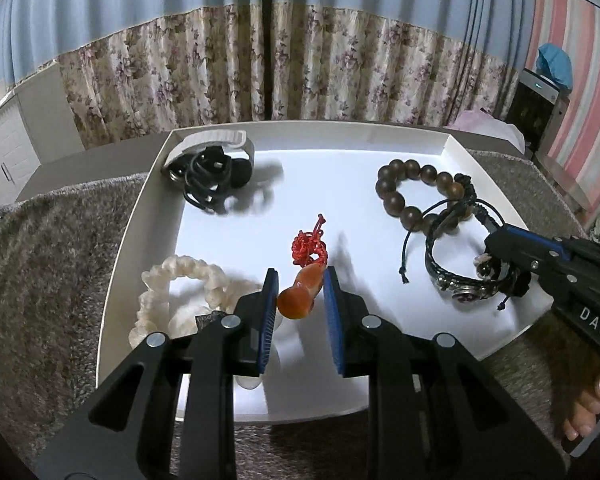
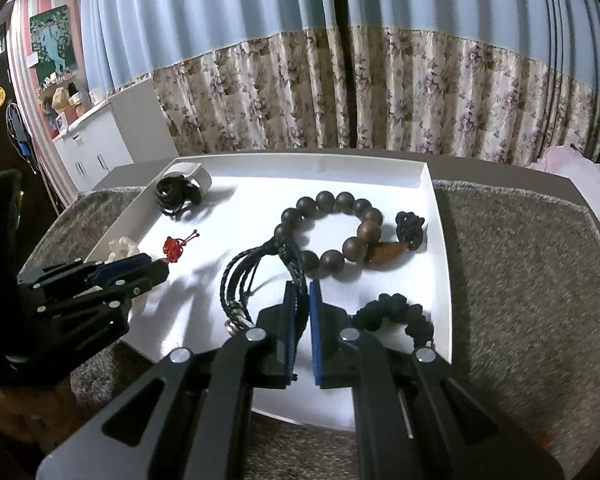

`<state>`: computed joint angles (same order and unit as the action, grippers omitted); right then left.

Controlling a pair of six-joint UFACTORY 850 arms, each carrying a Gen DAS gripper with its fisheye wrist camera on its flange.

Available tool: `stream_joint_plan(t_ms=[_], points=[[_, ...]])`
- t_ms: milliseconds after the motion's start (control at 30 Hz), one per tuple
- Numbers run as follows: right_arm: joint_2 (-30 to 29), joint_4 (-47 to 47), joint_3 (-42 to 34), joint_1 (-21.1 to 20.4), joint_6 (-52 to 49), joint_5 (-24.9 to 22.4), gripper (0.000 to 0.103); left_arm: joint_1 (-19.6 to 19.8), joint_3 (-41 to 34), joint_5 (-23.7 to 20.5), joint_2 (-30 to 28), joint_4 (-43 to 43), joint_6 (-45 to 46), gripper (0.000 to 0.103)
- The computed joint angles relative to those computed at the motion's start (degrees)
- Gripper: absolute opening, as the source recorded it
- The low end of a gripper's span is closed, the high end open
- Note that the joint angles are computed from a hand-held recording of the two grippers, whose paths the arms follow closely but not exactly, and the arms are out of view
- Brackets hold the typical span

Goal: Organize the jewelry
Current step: 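Carry the gourd pendant and braided bracelet up into the white tray, then open the left tool to drop the pendant while the right tool releases the bracelet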

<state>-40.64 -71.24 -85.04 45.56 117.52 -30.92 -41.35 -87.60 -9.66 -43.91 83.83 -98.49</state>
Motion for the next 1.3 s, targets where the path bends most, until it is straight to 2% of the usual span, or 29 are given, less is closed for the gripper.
stream_joint_plan(t_ms=[767, 1100, 1200, 1300], points=[[-2.34, 4.16, -1.31, -0.43, -3.25, -0.07, 0.006, -0.32, -2.86, -0.11, -2.97, -11.41, 11.60, 0.022], [-2.93, 5.30, -1.74, -0.58, -4.23, 0.34, 0.006, -0.47, -2.86, -0.52, -3.11, -8.45, 8.75, 0.022], [-2.92, 4.33, -1.58, -0.56, -3.05, 0.48, 0.009, -0.37, -2.72, -0.34, -3.00, -8.39, 8.41, 0.023], [-2.85, 2.65, -1.34, -0.42, -1.22, 0.48, 0.010, -0.21, -2.16, 0.04, -2.65, -4.86, 4.10, 0.041]])
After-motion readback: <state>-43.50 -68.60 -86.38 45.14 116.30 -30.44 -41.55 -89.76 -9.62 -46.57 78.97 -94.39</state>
